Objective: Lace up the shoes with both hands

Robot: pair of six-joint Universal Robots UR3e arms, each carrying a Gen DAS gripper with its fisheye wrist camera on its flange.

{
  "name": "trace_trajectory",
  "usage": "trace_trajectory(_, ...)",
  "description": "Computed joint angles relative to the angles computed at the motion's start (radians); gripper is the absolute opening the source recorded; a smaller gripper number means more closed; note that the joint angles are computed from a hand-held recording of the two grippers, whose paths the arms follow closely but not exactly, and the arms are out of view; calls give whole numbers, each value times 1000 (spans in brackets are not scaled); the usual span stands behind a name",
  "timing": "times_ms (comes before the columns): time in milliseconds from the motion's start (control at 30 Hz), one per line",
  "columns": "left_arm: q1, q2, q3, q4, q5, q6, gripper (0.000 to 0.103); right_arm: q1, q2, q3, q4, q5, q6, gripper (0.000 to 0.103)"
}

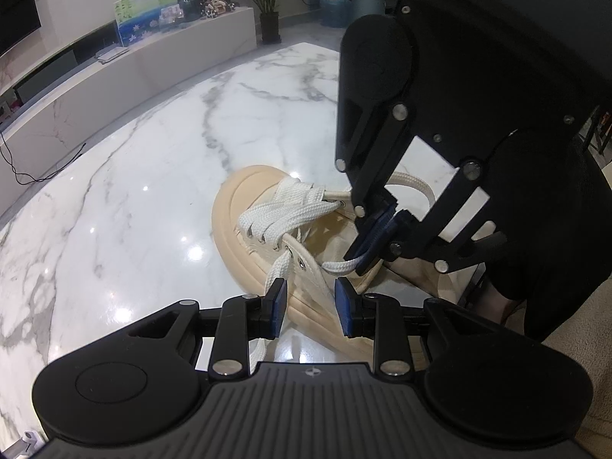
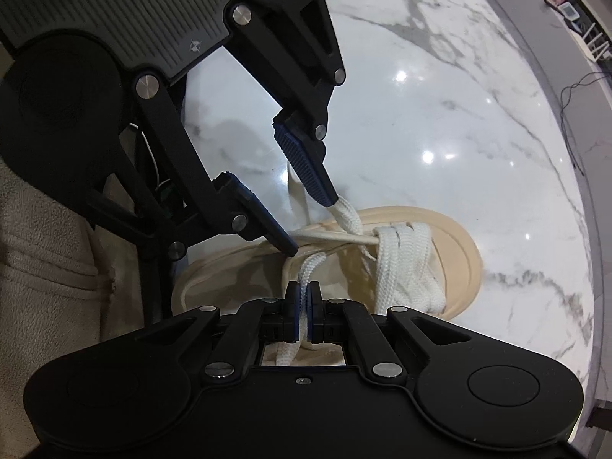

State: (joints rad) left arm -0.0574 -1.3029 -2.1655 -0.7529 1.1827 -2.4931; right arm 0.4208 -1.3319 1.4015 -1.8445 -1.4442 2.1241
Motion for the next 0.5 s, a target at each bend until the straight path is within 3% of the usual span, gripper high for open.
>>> trace_trajectory(500, 37, 22, -6, -41, -16, -17, 28, -4, 12, 25, -35, 15, -19, 2)
